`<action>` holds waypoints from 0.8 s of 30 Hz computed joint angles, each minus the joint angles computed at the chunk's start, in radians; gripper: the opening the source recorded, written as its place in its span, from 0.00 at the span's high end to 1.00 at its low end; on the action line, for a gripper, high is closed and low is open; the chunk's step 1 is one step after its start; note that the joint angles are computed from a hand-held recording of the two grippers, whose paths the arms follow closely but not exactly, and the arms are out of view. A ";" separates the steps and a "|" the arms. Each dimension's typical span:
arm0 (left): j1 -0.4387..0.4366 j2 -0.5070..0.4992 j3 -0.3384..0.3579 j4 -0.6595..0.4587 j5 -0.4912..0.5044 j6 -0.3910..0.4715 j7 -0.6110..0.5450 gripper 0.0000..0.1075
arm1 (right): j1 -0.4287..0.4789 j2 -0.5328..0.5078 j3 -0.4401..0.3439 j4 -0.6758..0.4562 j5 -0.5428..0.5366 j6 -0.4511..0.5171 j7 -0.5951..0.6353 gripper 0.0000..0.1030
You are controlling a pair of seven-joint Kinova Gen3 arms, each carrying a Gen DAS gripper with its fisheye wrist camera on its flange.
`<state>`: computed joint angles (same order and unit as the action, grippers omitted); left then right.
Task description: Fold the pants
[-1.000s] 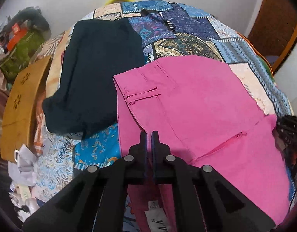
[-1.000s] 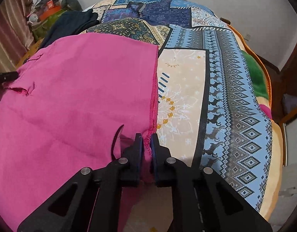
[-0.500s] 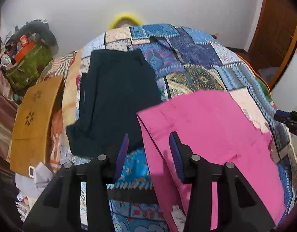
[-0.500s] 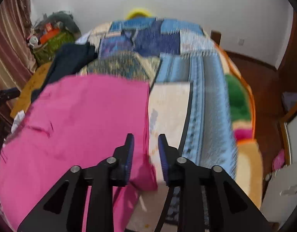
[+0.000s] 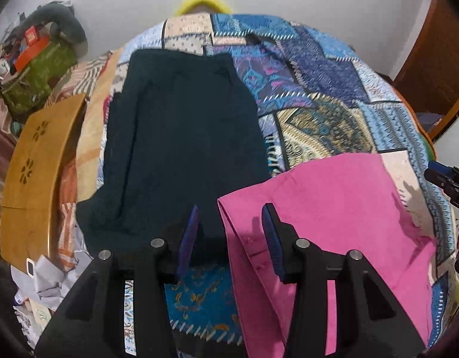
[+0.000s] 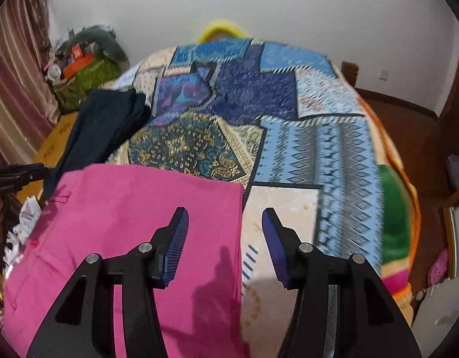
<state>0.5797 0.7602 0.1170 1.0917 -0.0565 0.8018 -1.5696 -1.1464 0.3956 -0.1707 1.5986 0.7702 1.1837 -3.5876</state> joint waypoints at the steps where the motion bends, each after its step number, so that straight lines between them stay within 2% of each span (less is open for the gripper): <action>1: 0.008 0.012 -0.010 -0.010 -0.007 0.002 0.011 0.59 | 0.019 0.006 -0.001 0.004 -0.007 -0.026 0.019 0.54; 3: 0.015 0.038 -0.018 -0.034 -0.014 0.014 0.024 0.59 | 0.057 0.027 0.004 0.003 -0.027 -0.075 0.061 0.54; 7: 0.002 0.085 -0.002 -0.082 0.003 0.046 0.015 0.59 | 0.114 0.080 0.021 -0.036 -0.097 -0.095 0.199 0.54; 10: -0.006 0.100 0.006 -0.086 0.021 0.037 0.006 0.59 | 0.142 0.097 0.042 -0.034 -0.133 -0.137 0.264 0.54; 13: -0.024 0.106 0.019 -0.076 0.050 0.008 -0.001 0.59 | 0.157 0.104 0.065 -0.010 -0.154 -0.201 0.277 0.54; 17: -0.055 0.115 0.054 -0.075 0.093 -0.001 -0.047 0.70 | 0.128 0.105 0.110 0.039 -0.126 -0.273 0.211 0.55; 19: -0.038 0.111 0.037 -0.068 0.084 -0.013 -0.051 0.71 | 0.123 0.089 0.121 0.078 -0.105 -0.330 0.157 0.63; 20: -0.026 0.106 0.027 -0.060 0.074 -0.022 -0.052 0.74 | 0.121 0.086 0.125 0.087 -0.102 -0.348 0.144 0.72; 21: -0.015 0.101 0.015 -0.053 0.065 -0.032 -0.046 0.80 | 0.132 0.085 0.112 0.084 -0.103 -0.352 0.145 0.87; 22: 0.001 0.095 -0.003 -0.044 0.051 -0.043 -0.030 0.83 | 0.141 0.093 0.099 0.067 -0.109 -0.340 0.162 0.93; 23: 0.025 0.088 -0.028 -0.036 0.027 -0.053 -0.003 0.89 | 0.132 0.105 0.105 0.039 -0.127 -0.312 0.196 0.94; 24: 0.032 0.082 -0.035 -0.029 0.016 -0.062 0.007 0.90 | 0.128 0.120 0.101 0.007 -0.134 -0.272 0.225 0.95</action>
